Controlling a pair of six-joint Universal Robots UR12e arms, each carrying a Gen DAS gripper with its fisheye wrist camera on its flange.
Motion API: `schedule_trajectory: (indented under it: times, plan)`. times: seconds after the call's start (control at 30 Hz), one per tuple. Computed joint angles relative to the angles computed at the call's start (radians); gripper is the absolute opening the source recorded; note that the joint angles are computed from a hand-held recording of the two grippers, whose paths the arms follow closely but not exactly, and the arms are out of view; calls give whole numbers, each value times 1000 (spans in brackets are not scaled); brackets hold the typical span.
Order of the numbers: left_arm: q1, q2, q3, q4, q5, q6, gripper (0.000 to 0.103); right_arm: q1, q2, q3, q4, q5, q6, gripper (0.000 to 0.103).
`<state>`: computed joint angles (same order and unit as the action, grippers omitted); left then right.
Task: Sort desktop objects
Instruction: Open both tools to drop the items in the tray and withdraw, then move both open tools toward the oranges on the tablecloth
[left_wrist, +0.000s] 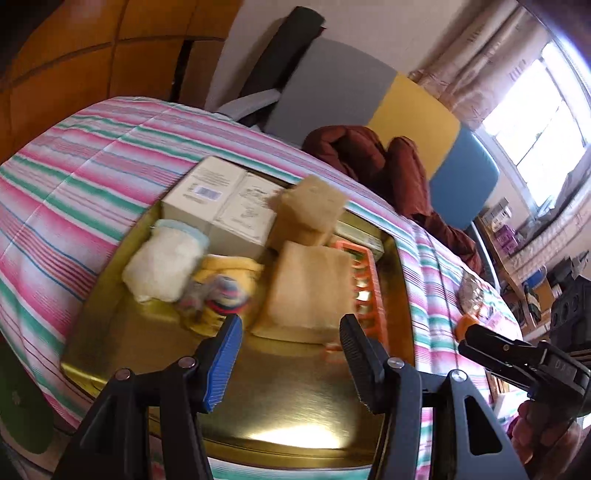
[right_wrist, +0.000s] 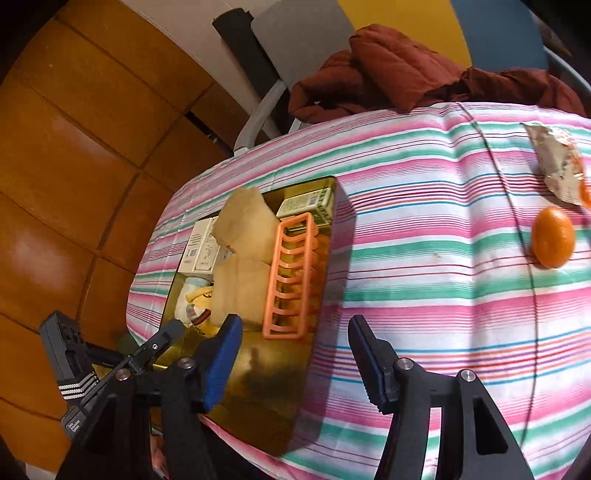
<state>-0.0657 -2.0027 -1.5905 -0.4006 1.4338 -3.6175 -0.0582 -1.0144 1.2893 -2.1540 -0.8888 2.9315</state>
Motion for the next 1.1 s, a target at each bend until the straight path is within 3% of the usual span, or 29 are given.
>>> schedule_trajectory:
  times: [0.27,0.67,0.97,1.1]
  plan:
    - [-60,-23,60,-29,-32,108,56,-52,-21,38,-28,-60,-15,61]
    - [-147,-83,171,-189,-74,270,57,-155,4,20,-84,-178,68,61]
    - [-191,-134,260,-330,-89,391,57,-171,82,-109,-52,-342,43,61]
    - [-199,-158,301,-379,-96,401,58,-169,132,-181,-55,-357,38,60]
